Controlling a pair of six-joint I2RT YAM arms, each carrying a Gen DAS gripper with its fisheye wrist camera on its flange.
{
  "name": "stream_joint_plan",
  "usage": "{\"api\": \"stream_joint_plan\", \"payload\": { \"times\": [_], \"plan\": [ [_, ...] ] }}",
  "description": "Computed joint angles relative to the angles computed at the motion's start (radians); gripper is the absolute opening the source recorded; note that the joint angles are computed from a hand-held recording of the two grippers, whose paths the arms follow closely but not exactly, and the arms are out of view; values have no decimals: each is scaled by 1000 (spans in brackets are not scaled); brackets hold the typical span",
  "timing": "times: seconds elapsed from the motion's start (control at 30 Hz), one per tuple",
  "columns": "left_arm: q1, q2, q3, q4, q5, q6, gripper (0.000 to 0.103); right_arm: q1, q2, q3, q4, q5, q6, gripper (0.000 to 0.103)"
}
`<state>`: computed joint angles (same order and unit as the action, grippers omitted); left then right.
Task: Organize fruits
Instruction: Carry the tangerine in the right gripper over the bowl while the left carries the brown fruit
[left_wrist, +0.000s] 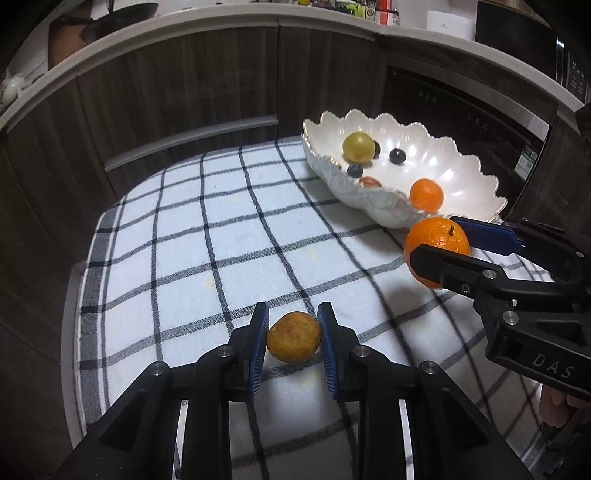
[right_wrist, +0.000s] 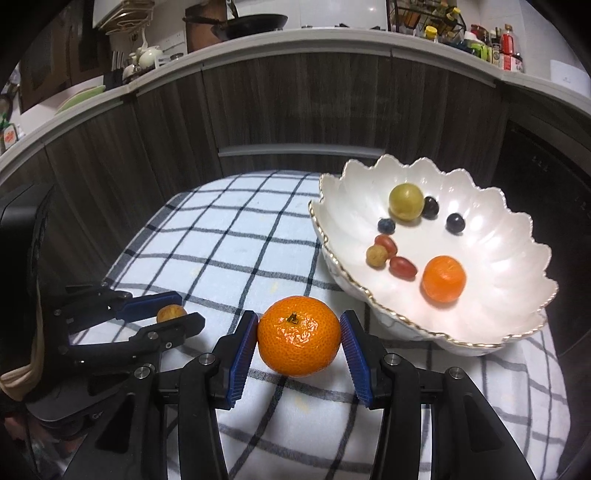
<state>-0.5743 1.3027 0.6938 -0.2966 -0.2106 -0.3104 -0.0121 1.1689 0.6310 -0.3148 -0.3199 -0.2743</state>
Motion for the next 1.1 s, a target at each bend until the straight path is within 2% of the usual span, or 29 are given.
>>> {"api": "stream_joint_plan", "payload": {
  "times": [0.27,0.57,0.83,1.1],
  "plan": [
    [-99,-55,63,-99,-84,-58,27,-95,-125,24,-107,-70,-48,48],
    [-199,-47,163,-203,-176,-138,27,-229,-196,75,-207,-169,-104,48],
    [-285,22,278,-259,-237,-208,27,-375,-187,132,-268,-265,-169,48],
    [-317,142,404,-249,-252,-230,27,-511,-106,201,-277,-327,-220,48]
  ]
}}
